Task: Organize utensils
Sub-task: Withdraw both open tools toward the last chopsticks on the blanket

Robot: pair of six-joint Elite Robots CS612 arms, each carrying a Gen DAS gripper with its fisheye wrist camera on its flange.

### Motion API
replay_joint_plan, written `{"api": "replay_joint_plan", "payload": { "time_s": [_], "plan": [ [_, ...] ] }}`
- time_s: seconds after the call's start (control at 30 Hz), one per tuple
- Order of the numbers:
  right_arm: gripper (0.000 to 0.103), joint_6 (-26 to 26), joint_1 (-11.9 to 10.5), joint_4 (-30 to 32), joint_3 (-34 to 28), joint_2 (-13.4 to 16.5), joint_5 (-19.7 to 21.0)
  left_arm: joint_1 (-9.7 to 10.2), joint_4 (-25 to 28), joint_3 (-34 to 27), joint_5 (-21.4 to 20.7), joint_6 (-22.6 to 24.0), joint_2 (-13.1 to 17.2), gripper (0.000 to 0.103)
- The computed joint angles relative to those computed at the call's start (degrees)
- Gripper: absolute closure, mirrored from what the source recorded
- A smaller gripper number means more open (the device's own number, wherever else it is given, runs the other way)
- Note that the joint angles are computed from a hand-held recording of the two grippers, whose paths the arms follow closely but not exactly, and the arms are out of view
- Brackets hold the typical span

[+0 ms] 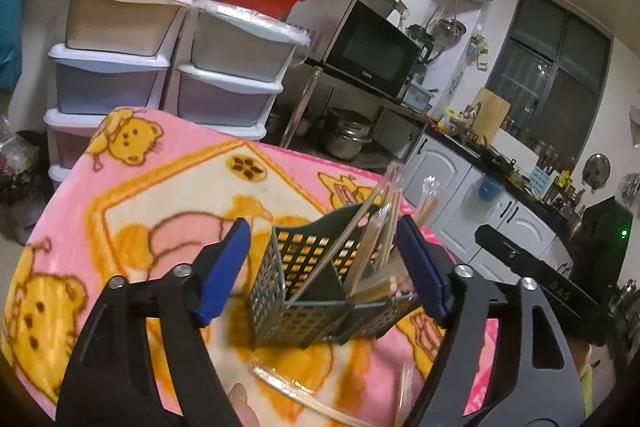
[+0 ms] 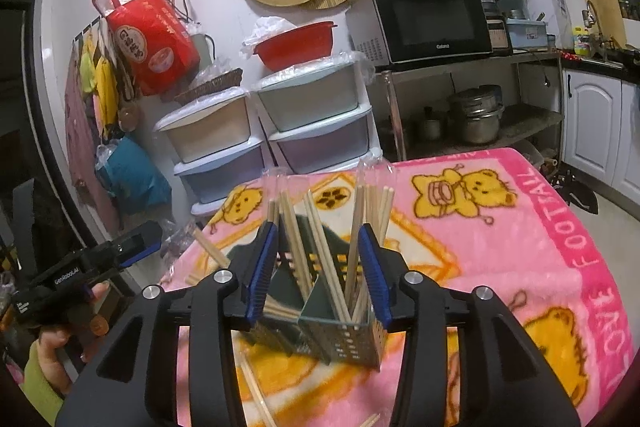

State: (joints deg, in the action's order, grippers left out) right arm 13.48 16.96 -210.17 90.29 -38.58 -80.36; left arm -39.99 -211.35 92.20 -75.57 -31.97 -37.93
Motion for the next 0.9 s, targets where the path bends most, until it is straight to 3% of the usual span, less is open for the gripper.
{"api": "replay_joint_plan", "payload": {
  "time_s": [0.33,0.9],
  "plan": [
    [0.053,-0.50,0.22,-0.03,2.12,-0.31,0.44,-0.51,0.51,1.48,-0.10,0.07,-0.19,0.013],
    [0.047,0.04,0.18,2.79,4.82,-0.28,0.50,-0.80,2.71,3.17,-0.85,-1.29,0.11,0.011]
  ]
}}
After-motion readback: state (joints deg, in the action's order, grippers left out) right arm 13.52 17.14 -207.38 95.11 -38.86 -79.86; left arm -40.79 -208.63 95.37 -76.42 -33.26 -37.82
